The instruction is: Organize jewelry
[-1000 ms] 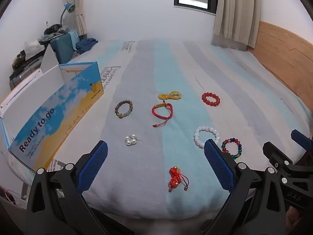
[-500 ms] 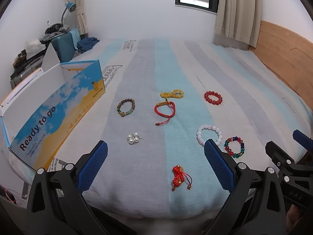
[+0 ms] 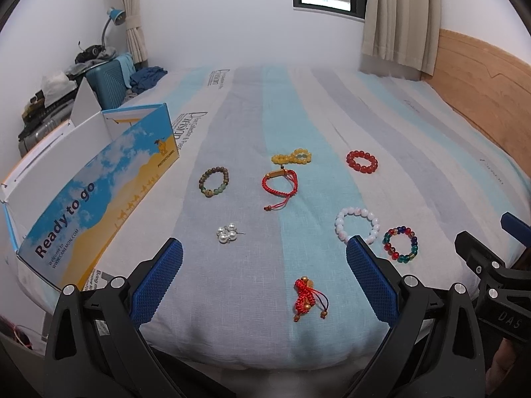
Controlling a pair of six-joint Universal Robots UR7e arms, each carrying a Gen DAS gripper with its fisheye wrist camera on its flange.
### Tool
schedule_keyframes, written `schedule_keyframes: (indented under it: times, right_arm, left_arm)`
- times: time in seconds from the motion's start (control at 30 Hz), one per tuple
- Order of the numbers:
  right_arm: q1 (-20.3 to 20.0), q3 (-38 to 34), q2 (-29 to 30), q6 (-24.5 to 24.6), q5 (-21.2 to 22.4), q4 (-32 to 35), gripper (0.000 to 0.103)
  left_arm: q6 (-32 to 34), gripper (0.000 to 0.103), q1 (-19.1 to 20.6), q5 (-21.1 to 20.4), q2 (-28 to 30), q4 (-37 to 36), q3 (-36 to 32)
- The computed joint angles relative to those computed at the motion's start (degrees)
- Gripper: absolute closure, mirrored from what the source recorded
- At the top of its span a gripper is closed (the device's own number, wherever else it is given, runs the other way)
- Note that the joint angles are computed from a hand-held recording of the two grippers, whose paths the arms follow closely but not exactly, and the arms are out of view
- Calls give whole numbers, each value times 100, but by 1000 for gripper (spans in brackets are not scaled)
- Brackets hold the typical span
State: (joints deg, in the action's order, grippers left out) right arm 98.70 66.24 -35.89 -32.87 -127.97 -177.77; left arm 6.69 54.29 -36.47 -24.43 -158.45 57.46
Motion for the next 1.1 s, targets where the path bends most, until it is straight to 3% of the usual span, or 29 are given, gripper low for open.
schedule_keyframes:
  times: [1.1]
  right_arm:
    - [-8,4,9,-85,-57,-44,7]
  left_arm:
    - [-23,6,-11,22,3,59,-10]
